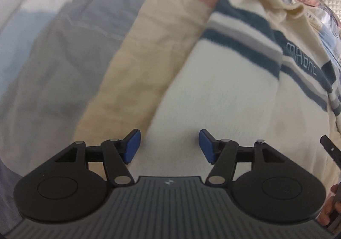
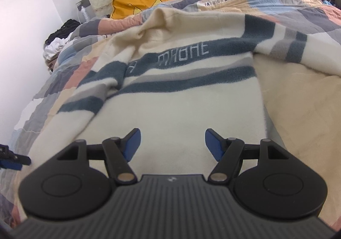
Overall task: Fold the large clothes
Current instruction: 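Move the left gripper over the cream sweater's hem edge, then grasp the sweater hem with the left gripper and pull it outward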
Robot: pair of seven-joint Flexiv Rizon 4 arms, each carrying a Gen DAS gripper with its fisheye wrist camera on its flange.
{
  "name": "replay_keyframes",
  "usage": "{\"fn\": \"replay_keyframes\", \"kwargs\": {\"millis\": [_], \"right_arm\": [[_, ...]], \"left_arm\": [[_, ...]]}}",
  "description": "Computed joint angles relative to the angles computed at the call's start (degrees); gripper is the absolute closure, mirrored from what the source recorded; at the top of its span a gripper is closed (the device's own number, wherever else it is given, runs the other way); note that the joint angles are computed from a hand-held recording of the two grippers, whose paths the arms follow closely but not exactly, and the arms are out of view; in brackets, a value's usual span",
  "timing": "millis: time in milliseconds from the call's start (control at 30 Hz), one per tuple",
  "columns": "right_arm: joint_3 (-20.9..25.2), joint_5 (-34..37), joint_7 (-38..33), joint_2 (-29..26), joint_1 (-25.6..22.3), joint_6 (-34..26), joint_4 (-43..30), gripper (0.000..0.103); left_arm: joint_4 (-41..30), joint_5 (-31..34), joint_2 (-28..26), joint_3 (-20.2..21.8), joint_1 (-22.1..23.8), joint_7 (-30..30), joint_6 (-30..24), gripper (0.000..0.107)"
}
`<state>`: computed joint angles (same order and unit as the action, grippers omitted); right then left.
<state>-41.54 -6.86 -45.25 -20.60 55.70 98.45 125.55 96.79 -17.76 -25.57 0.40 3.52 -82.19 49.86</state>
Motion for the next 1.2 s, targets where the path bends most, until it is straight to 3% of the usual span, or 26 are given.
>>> {"fn": "replay_keyframes", "kwargs": {"millis": [167, 367, 533, 600, 767, 833, 1033, 1200], "right_arm": [[6.35, -0.82, 1.19, 0.18, -5.87, -1.09, -1.04, 0.034], [7.31, -5.05, 2.95, -0.61, -7.21, -2.33, -1.62, 0.034], [8.71, -6.41, 3.71, -0.5, -8.77, -2.12, -1.67, 0.034], [9.11, -6.8, 4.28, -0.41, -9.2, -2.54, -1.67, 0.034], [8.85, -8.01, 5.64, -0.49, -9.37, -2.52, -1.58, 0.034], [8.96, -8.2, 5.86, -0.47, -9.55, -2.35, -1.54, 0.034], [9.86, -8.76, 6.23, -0.21, -10.38, -2.49, -1.46, 0.034], [9.89, -9.41, 6.48, -0.15, -10.56, -2.5, -1.45, 0.034]], "left_arm": [[1.28, -0.19, 0.34, 0.07, 0.09, -0.72, -1.12, 0.036], [0.33, 3.42, 1.54, 0.95, -1.06, -0.98, -6.16, 0.031], [3.01, 4.57, 3.27, 0.83, -1.58, 0.84, -5.27, 0.031], [3.72, 3.77, 3.92, 0.56, -1.45, 1.41, -5.6, 0.037], [5.1, 1.23, 4.63, 0.07, -1.05, 2.61, -4.99, 0.076], [5.45, -0.24, 4.94, -0.35, -0.63, 3.98, -4.84, 0.083], [6.16, -3.87, 8.2, -0.08, 0.23, 5.39, -3.31, 0.087], [2.53, -1.44, 8.85, 1.29, 0.44, 4.41, -0.2, 0.088]]}}
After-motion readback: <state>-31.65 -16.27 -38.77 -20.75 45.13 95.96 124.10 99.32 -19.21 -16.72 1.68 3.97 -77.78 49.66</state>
